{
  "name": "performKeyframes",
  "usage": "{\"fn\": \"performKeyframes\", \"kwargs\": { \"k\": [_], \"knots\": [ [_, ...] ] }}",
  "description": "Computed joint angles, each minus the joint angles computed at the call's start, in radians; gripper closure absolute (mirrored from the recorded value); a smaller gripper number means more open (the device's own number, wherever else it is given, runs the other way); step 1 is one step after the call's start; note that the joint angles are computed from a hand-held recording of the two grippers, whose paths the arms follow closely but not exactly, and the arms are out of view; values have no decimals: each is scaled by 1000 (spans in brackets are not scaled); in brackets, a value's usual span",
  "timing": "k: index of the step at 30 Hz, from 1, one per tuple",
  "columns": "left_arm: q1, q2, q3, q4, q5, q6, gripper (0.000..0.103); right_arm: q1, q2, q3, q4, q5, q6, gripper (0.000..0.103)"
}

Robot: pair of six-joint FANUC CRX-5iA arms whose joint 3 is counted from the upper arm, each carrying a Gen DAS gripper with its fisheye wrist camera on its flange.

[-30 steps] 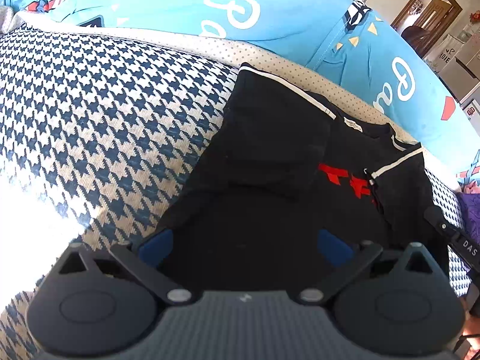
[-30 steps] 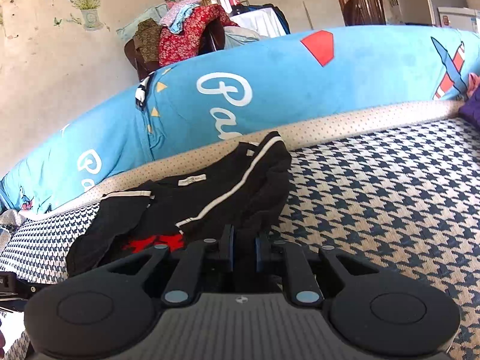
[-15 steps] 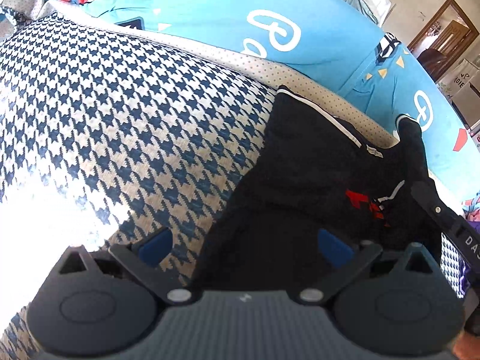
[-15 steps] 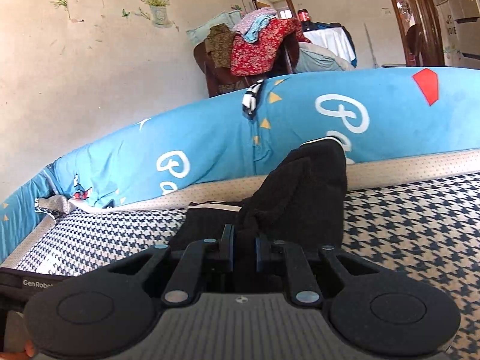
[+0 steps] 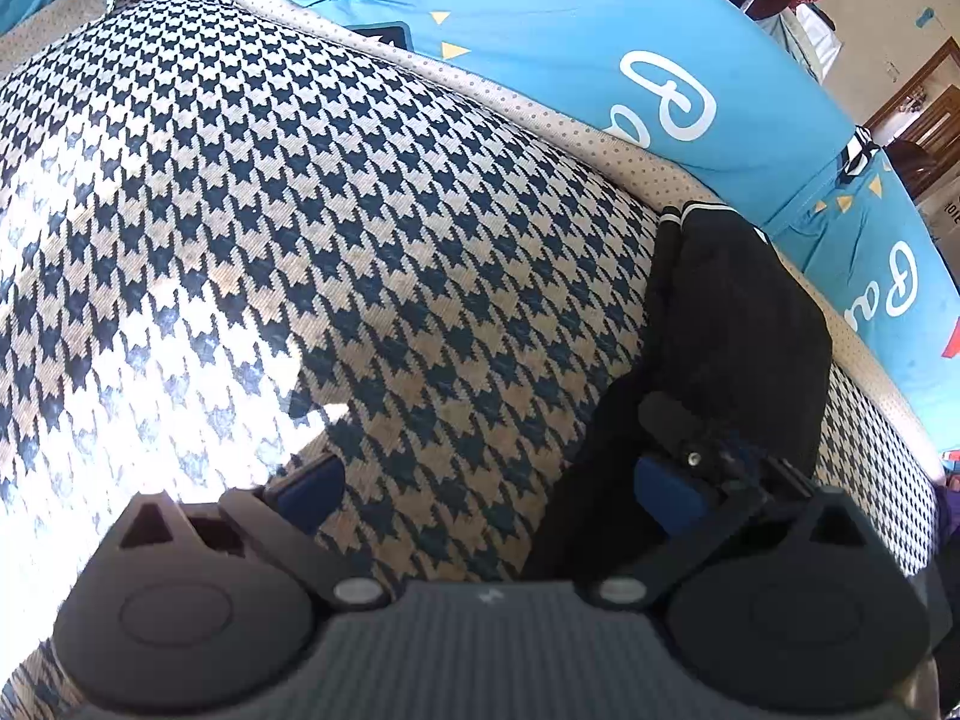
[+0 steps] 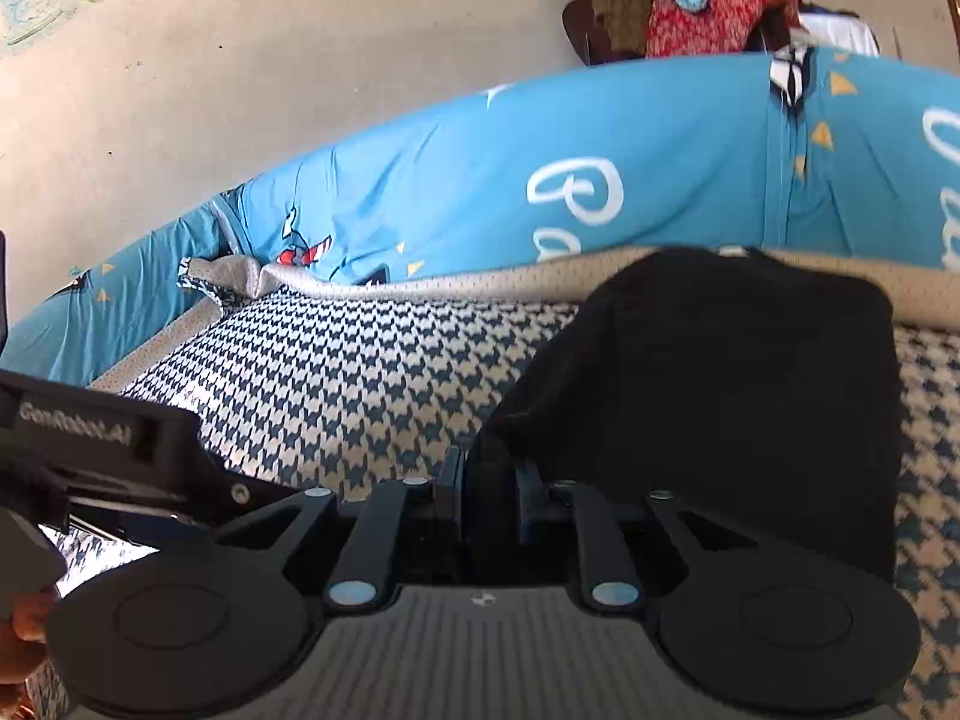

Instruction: Fold clothes

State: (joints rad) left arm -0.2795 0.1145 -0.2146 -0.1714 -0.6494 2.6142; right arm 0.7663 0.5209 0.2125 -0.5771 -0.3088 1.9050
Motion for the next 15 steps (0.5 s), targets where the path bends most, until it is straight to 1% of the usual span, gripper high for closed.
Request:
{"fn": "performKeyframes", "kwargs": {
  "k": [2,3,5,8,12,13,15],
  "knots": [
    [-9,3,12,-19,-9,11,0,-23,-4,17,-91,-37,88,69],
    [-14,5,19,-29,-15,16,0,-33,-8,22,-127,-54,127,67],
    [-19,8,29,-42,-21,35,0,-39,-25,15,-155,-63,178,60],
    [-27,19,47,-56,-24,50,0,-37,-58,-12,-151,-62,203,56],
    [-50,33,84,-100,-40,79,0,-46,-110,-53,-172,-78,248,50],
    [-56,36,93,-111,-46,85,0,-46,-123,-66,-164,-78,248,48],
    [-67,44,110,-128,-59,95,0,-34,-150,-107,-97,-59,201,47]
  ]
}}
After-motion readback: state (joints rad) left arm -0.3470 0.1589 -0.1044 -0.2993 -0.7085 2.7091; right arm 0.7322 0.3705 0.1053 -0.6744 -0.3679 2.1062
